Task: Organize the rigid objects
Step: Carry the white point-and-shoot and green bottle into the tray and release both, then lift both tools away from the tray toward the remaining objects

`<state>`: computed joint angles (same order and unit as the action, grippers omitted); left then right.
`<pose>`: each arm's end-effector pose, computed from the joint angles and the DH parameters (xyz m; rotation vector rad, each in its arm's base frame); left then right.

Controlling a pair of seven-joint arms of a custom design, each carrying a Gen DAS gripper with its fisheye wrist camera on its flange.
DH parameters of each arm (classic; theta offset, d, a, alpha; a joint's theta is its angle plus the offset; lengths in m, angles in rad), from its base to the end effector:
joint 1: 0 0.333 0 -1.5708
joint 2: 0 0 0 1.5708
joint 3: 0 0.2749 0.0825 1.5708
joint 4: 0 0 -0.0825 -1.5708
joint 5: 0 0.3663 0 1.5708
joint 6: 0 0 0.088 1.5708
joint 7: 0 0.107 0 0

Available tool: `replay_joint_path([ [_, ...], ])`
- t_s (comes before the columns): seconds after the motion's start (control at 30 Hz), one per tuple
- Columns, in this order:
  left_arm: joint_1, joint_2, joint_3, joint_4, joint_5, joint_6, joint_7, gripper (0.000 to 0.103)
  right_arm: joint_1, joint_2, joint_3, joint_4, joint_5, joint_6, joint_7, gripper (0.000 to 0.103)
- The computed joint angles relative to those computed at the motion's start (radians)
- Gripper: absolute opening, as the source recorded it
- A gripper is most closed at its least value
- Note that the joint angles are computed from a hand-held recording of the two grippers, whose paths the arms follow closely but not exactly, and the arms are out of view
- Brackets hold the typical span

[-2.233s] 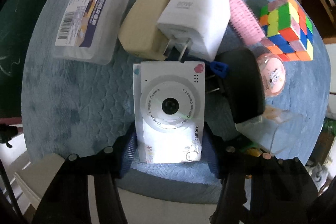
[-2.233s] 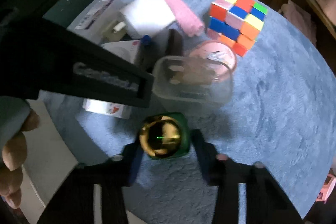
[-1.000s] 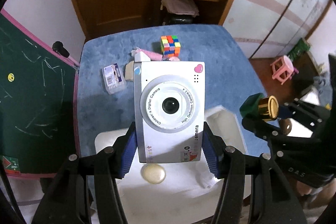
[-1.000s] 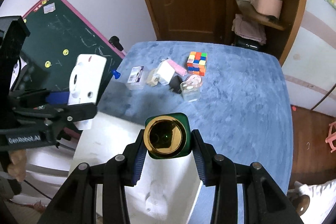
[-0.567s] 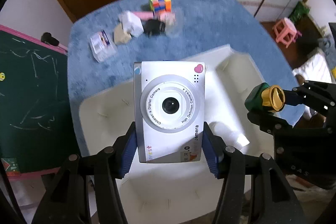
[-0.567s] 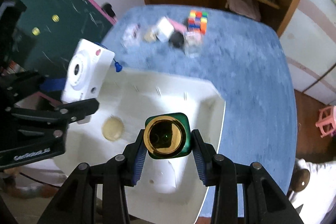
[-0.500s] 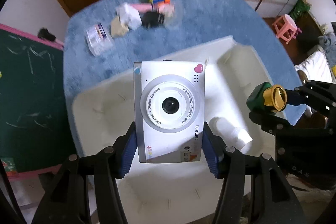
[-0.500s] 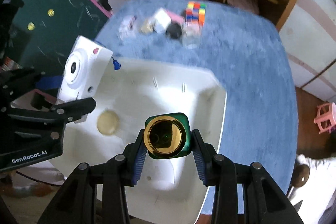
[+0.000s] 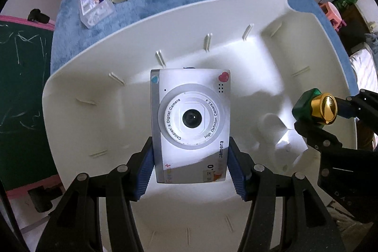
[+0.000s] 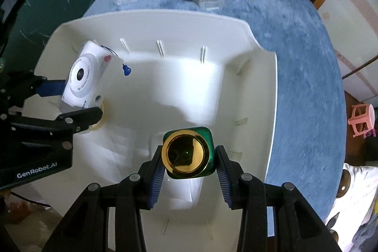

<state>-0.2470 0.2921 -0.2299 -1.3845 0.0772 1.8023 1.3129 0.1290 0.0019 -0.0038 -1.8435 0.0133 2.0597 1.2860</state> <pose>0.5715 -0.2671 0.5247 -1.9231 2.3956 -0.1802 0.5622 0.0715 0.5020 -2.4915 1.6427 -0.2323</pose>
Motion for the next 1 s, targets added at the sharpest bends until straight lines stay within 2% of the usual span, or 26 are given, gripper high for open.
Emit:
replay_joint_path([
  [0.17, 0.006, 0.025, 0.0, 0.026, -0.024, -0.042, -0.013, 0.062, 0.002, 0.009, 0.0, -0.002, -0.026, -0.008, 0.008, 0.042],
  [0.27, 0.01, 0.02, -0.001, 0.026, -0.037, -0.041, -0.016, 0.076, 0.006, 0.003, 0.003, -0.015, -0.044, 0.008, 0.002, 0.044],
  [0.37, 0.006, 0.002, 0.001, 0.02, -0.019, -0.025, -0.023, 0.078, 0.009, -0.007, 0.005, -0.028, -0.061, 0.027, 0.003, 0.065],
  [0.4, 0.005, 0.002, 0.001, 0.025, -0.016, -0.028, -0.024, 0.078, 0.009, -0.012, 0.005, -0.034, -0.059, 0.038, -0.001, 0.066],
  [0.67, 0.005, -0.025, 0.004, 0.041, -0.007, -0.031, -0.053, 0.078, 0.008, -0.04, 0.006, -0.037, -0.026, 0.063, -0.043, 0.066],
  [1.0, 0.022, -0.014, 0.013, 0.084, -0.021, -0.037, -0.091, 0.078, 0.007, -0.027, 0.007, 0.009, 0.002, 0.049, -0.079, 0.066],
])
